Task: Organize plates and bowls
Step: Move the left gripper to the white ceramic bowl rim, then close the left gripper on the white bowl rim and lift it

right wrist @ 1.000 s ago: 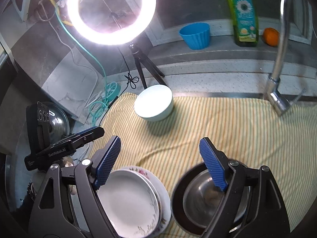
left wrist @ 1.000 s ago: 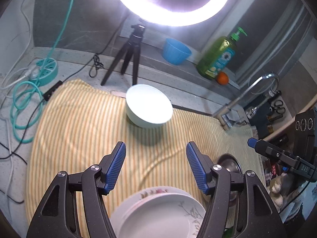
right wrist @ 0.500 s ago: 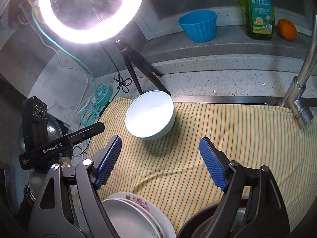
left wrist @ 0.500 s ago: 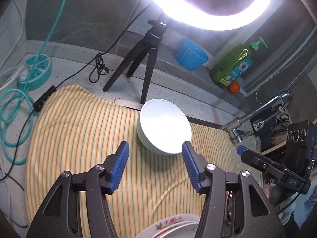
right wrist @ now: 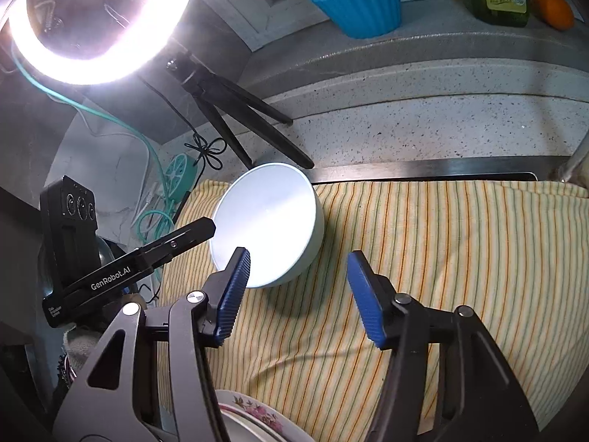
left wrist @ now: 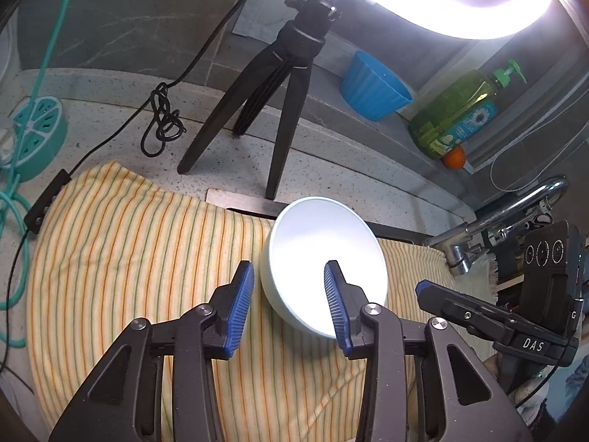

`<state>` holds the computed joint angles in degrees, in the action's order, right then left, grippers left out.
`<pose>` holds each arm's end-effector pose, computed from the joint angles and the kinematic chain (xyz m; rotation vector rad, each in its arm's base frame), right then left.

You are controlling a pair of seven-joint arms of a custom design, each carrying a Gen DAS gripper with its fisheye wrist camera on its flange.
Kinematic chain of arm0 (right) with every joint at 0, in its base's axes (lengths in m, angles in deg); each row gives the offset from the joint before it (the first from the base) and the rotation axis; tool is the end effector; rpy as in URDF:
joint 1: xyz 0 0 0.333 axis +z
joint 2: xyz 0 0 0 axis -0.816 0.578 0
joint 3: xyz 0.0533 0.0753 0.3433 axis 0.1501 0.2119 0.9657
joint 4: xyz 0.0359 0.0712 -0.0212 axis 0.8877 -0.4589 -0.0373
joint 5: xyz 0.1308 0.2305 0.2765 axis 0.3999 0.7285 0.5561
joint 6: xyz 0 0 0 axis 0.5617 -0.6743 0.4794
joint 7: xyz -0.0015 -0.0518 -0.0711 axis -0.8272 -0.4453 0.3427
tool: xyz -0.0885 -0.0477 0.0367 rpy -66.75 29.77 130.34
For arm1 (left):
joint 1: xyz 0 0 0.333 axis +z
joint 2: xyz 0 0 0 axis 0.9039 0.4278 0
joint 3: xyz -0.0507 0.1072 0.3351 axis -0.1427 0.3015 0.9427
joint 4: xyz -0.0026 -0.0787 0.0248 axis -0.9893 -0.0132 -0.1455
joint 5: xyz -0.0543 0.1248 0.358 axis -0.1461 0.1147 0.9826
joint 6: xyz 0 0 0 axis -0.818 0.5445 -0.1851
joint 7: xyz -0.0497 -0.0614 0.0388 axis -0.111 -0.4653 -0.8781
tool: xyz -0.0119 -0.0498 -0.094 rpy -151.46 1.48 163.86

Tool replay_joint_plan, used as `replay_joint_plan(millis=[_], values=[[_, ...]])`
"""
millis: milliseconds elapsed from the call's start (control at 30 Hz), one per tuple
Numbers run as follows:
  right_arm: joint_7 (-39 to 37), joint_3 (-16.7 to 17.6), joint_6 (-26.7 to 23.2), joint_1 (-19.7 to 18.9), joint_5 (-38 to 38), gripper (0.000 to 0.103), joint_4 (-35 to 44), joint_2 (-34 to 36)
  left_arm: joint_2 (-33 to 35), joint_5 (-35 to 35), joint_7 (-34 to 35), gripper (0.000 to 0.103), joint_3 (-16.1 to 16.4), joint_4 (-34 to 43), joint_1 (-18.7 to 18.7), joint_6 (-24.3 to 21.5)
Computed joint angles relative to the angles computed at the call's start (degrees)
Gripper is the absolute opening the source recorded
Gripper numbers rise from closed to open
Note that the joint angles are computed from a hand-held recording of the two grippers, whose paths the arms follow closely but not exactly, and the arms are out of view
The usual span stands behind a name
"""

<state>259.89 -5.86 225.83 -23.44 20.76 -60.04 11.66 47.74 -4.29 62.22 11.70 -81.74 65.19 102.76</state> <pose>0.5858 0.4034 0.4107 -1.1918 2.2065 -0.0224 0.6905 -0.1565 0.4069 1.3559 -2.4193 0.9130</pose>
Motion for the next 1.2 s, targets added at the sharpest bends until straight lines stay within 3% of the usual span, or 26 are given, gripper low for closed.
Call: replay_joint_plan(millis=[167,433,600,733,1200], values=[[-1.02,1.06,0.93,-1.38,2.07,0.057,0.32,1.51,1.92,1.31,-1.82,0.034,0.23,1.99,-0.52,-0.60],[-4.02,2.59,1.03,-2.81,5.26,0.043,1.18,2.96,3.07,2.55,-2.47,0.026,-0.13,3.02,-0.74,-1.61],[-5.23,2.54,0.03,-2.55,6.00,0.041,2.70,4.00,3.22,3.12,-2.47,0.025,-0.26,3.01,-0.97,-1.94],[-8.70,3.89,-1.97,-3.30,6.90,0.024,4.70,4.91,3.17,3.38,-2.41,0.025,-0.25,3.05,-1.11,-1.86],[-10.32,2.09,-6.83,-0.74,5.66,0.022,8.83,5.98,2.58,3.28,-2.21,0.024,-0.24,1.84,-0.95,-0.53]])
